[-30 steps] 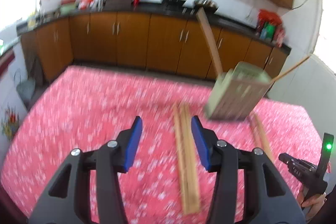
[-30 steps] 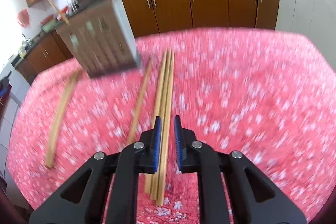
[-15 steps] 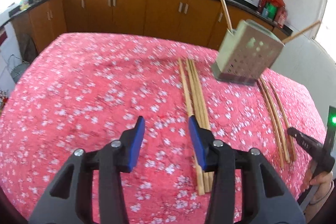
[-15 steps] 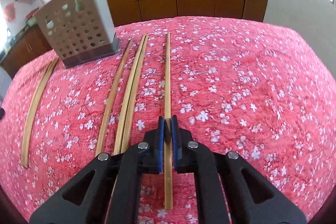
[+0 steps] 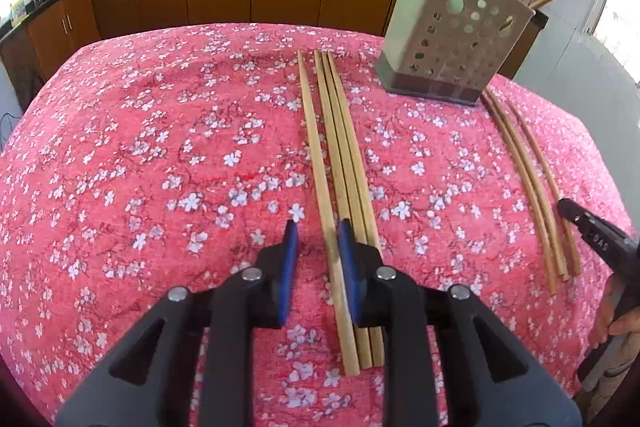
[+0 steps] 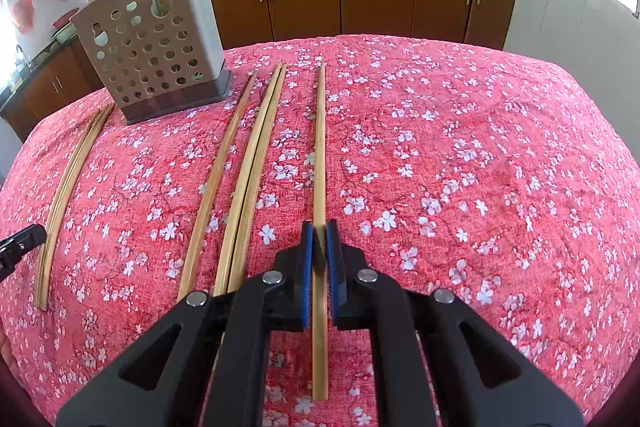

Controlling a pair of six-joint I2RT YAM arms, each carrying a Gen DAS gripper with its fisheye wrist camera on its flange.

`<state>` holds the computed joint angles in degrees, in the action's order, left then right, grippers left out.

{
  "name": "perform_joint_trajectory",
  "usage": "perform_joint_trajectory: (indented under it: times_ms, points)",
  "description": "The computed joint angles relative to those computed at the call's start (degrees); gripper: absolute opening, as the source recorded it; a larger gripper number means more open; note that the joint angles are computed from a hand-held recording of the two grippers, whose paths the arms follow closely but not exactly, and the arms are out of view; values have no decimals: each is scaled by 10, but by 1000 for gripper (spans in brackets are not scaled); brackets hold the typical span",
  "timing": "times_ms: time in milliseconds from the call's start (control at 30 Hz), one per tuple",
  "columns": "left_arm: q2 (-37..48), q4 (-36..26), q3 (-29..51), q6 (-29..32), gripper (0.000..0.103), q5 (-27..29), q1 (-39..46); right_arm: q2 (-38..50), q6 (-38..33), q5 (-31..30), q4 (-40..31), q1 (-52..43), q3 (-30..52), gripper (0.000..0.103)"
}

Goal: Organize utensils
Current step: 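Grasp another chopstick with the right tool while the left tool returns to the row, then close the left tool on another single chopstick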

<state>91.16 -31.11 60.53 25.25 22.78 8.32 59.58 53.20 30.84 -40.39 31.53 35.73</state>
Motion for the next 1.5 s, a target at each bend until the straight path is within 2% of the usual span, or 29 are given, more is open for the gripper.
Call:
perform_joint_trajectory:
  times_ms: [167, 233, 267, 367, 533, 867, 1500]
  points:
    - [-10, 42, -25, -12, 19, -42, -25, 11, 6, 7, 2, 12, 4, 8]
    - [-11, 63, -32, -16, 14, -60, -37, 13, 3, 15, 3, 19, 3, 8]
    - [-6, 71, -30, -19, 9, -66, -39, 13, 0, 17, 3, 21, 2, 8]
    - [24, 84, -3, -31, 9, -72, -34, 0, -11, 13, 16, 5, -8, 8]
    - [37, 100, 1, -19, 10, -54, -18, -3, -14, 10, 23, -10, -12, 8]
    - [39, 92, 5, -19, 10, -36, -5, 0, -13, 11, 23, -9, -10, 8]
    - [24, 88, -9, -10, 9, -31, 0, -9, -9, 4, 29, -5, -16, 8]
